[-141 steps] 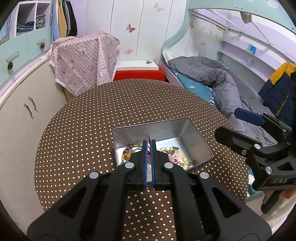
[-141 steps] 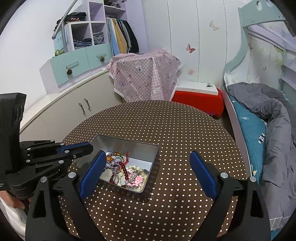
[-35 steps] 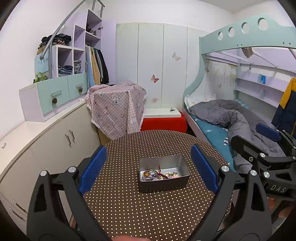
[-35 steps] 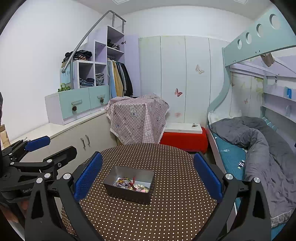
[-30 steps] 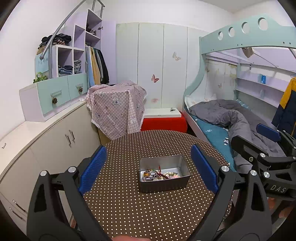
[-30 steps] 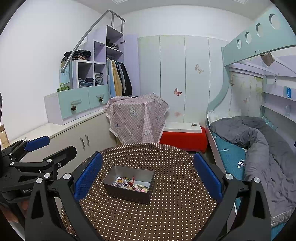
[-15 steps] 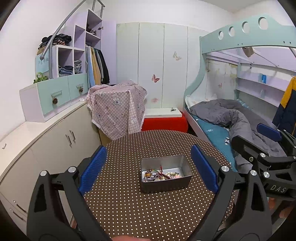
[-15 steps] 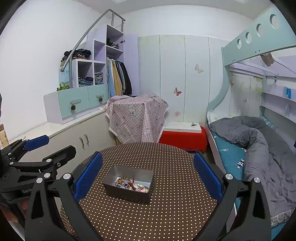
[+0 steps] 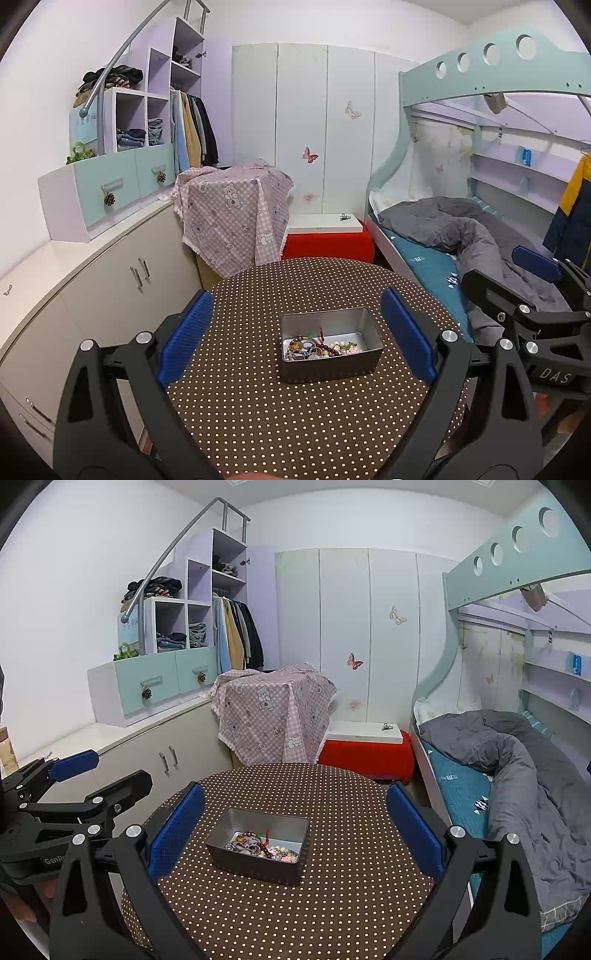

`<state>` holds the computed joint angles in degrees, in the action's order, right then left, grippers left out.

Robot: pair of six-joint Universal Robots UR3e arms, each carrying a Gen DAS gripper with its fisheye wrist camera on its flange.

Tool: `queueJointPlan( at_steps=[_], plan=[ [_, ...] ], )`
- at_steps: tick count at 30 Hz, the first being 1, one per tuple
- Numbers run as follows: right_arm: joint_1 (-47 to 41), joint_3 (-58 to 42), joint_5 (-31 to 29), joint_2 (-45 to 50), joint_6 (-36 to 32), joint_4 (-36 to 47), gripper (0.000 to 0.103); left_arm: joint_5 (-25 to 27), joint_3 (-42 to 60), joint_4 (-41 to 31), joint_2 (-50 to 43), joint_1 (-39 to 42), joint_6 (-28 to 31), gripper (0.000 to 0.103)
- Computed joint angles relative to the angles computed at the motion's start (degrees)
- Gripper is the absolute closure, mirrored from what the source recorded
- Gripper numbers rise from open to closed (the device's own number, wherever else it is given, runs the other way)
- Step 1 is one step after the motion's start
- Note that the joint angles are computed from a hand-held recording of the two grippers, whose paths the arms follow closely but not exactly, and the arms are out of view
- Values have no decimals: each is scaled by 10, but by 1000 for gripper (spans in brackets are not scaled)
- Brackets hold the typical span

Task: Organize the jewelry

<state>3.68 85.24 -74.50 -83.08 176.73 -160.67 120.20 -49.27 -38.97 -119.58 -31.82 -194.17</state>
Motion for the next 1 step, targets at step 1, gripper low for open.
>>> queueJointPlan(
  at_steps=[1],
  plan=[
    [1, 0, -1, 0, 0, 0, 8, -1, -2, 0, 1, 0, 0, 13]
  ],
)
